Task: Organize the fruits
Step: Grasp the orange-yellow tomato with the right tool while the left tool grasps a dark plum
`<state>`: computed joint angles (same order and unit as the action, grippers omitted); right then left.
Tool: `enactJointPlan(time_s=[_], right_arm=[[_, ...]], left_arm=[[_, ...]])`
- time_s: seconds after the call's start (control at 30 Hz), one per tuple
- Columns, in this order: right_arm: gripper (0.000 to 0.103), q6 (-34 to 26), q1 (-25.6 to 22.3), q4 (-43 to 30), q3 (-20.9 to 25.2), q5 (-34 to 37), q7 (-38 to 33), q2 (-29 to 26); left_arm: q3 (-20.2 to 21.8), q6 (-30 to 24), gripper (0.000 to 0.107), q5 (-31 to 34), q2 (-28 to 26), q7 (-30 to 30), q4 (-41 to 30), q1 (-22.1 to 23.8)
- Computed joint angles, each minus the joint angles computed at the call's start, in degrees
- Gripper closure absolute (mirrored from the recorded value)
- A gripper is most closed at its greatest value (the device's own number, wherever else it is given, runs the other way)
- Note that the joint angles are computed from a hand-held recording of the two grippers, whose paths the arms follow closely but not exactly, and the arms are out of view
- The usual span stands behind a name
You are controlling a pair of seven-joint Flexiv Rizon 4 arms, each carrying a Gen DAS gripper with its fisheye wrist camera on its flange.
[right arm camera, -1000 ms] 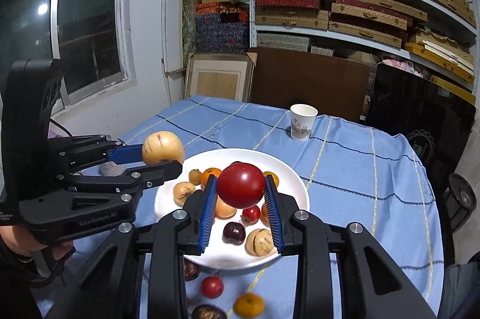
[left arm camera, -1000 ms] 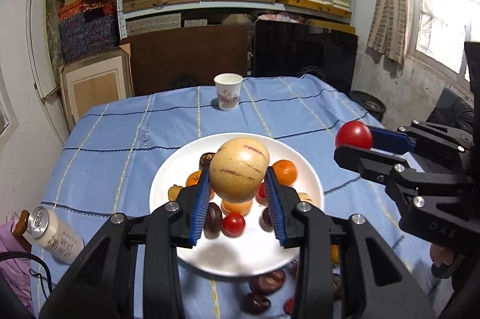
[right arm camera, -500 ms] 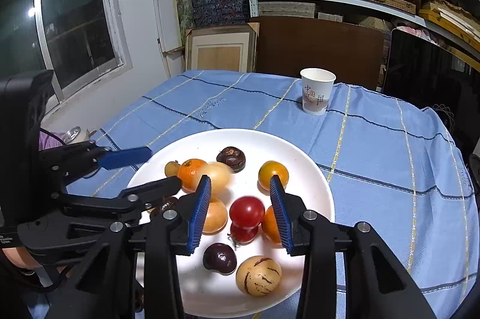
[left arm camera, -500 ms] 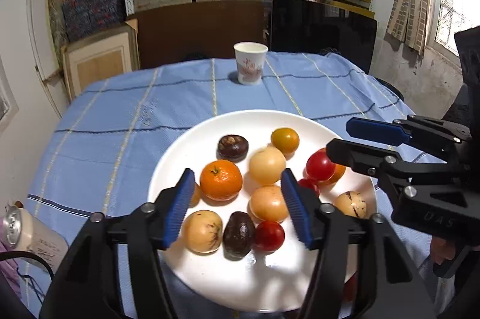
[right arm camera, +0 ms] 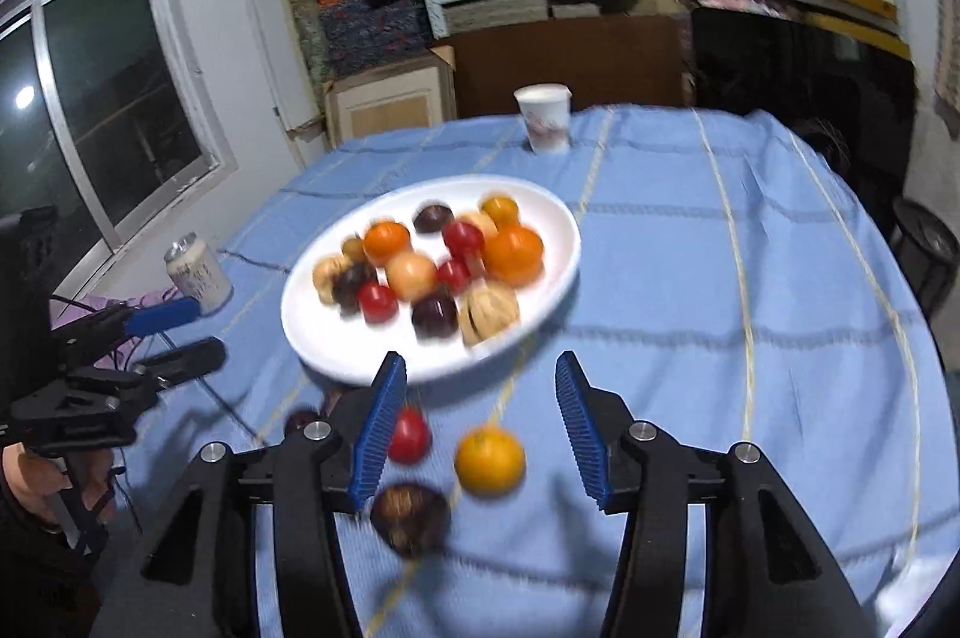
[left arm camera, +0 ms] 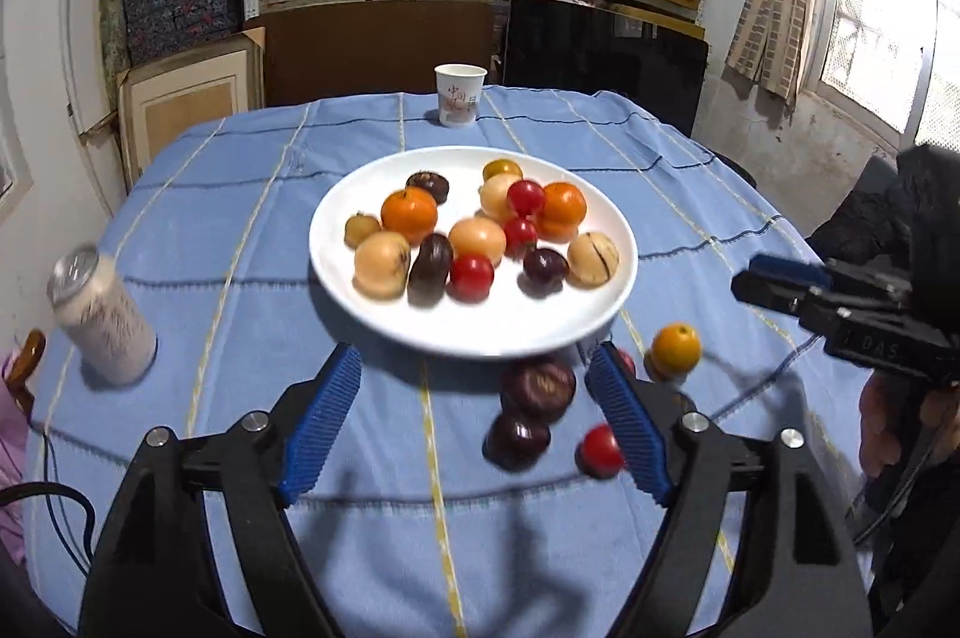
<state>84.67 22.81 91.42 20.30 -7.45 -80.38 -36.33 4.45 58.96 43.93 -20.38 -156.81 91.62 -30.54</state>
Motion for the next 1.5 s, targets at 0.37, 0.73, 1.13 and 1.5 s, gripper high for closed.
enactJointPlan(time_s=[0.37, 0.73, 1.13, 1.5], right_arm=[[0.050, -4.33, 7.32, -2.12, -7.93, -5.26, 5.71, -3.15], [0.066, 2.24, 6.22, 2.56, -7.17, -7.14, 5.75, -2.35], [0.065, 7.66, 4.18, 5.18, -5.18, -7.96, 5.27, -1.56], [0.065, 9.37, 2.65, 5.65, -3.45, -8.40, 4.67, -1.76]], left_arm=[[-0.37, -0.83, 0.024, -0.58, -1.34, -4.86, 2.68, -1.75], [-0.91, -9.24, 0.025, -1.98, -5.41, 3.64, -4.17, -2.21], [-0.18, -8.26, 0.048, -6.93, -8.77, 9.59, -5.59, -1.61], [2.03, -3.95, 0.075, -7.14, -8.07, 8.12, -4.07, -3.33]])
